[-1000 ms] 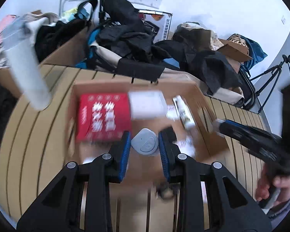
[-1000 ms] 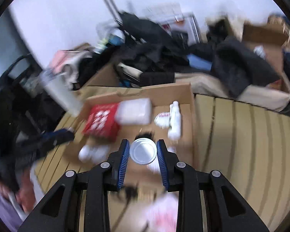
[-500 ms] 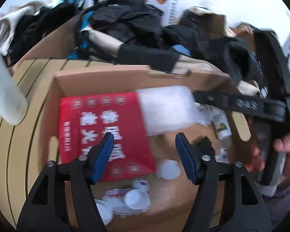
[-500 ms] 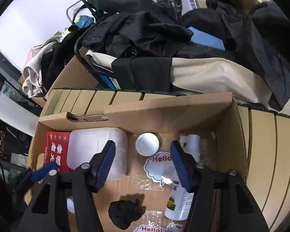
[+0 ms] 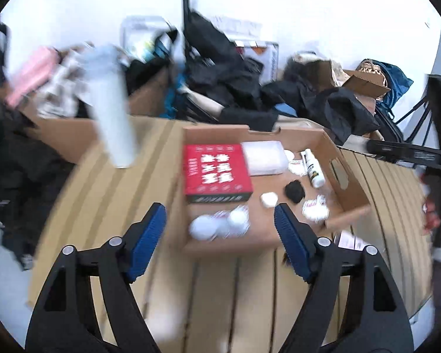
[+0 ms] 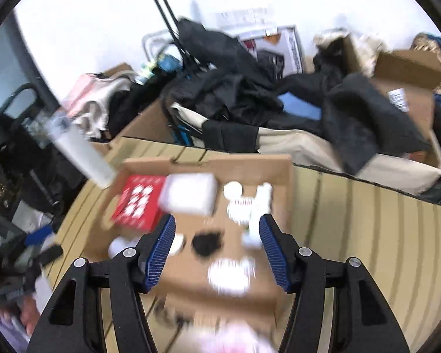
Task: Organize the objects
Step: 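Reach both grippers back toward the items left on the table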
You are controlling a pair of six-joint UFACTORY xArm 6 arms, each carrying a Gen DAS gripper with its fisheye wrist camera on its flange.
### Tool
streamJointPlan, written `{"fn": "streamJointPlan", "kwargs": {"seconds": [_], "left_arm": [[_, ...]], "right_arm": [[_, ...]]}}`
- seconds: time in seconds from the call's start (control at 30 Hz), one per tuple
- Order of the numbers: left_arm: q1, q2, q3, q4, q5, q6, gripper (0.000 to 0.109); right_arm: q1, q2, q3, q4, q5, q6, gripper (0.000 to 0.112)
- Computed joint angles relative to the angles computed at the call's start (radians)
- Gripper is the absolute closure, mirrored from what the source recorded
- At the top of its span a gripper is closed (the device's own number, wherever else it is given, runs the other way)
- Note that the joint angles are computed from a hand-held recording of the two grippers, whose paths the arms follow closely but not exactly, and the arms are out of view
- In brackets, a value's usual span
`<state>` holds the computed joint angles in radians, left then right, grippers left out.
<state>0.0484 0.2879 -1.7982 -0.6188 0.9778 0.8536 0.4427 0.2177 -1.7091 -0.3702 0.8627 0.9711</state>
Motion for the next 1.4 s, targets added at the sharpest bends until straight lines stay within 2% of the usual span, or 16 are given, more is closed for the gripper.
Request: {"fn": "streamJointPlan", "kwargs": {"seconds": [0.07,0.17,0.23,0.3,0.33,0.37,0.4,0.47,0.57,0.63,0.7,0.97,1.07,1.2,1.3,1.4], "left_arm": [[0.043,-0.126,0.137,-0.028,-0.026,0.066,0.029],[0.111,-0.297,0.326,-0.015,-0.055,0.072,0.015],[0.164,-0.401,0.447,-0.018,-0.036,0.073,0.015],[0.230,-0.502,0.562,-0.062,0.008,0.125,0.015],[0.255,-0.541,0.602,-0.070,0.030,0.137,0.015],[0.278,-0.573,0.634,-0.075,0.062,0.150,0.015],[0.294,-0.597,0.655,-0.075,0.100,0.170,0.015],[0.306,-0.630,0.680,-0.067,0.131,0.213,0.015],[0.313,-0.672,0.713,-0.080,0.108,0.260,0.015],[0.332,-0.678,0.711,-0.091,0.133,0.270,0.015],[0.342,-0.681,0.714,-0.089,0.148,0.272,0.014],[0.293,-0.644,0.728,0.002,0.080,0.206,0.014],[0.267,-0.604,0.714,0.028,0.054,0.174,0.014],[0.220,-0.501,0.628,-0.032,0.073,0.186,0.014],[0.142,-0.418,0.566,-0.035,0.027,0.194,0.014],[0.072,-0.306,0.473,-0.003,0.035,0.119,0.014]], "right_arm": [[0.077,-0.141,0.120,-0.092,0.044,0.084,0.049],[0.273,-0.232,0.139,-0.348,0.315,0.295,0.049],[0.453,-0.289,0.195,-0.528,0.439,0.425,0.049],[0.607,-0.280,0.202,-0.581,0.592,0.557,0.045],[0.634,-0.265,0.201,-0.545,0.621,0.587,0.039],[0.648,-0.251,0.223,-0.467,0.607,0.638,0.039],[0.640,-0.262,0.245,-0.377,0.554,0.652,0.039],[0.649,-0.281,0.288,-0.317,0.483,0.670,0.039],[0.705,-0.239,0.223,-0.355,0.581,0.677,0.039],[0.715,-0.229,0.201,-0.371,0.592,0.689,0.039],[0.724,-0.211,0.171,-0.371,0.596,0.669,0.039],[0.709,-0.178,0.176,-0.350,0.540,0.617,0.039],[0.659,-0.167,0.201,-0.341,0.468,0.552,0.039],[0.497,-0.166,0.274,-0.312,0.245,0.458,0.040],[0.374,-0.107,0.259,-0.286,0.107,0.350,0.052],[0.281,-0.005,0.190,-0.286,0.062,0.268,0.062]]}}
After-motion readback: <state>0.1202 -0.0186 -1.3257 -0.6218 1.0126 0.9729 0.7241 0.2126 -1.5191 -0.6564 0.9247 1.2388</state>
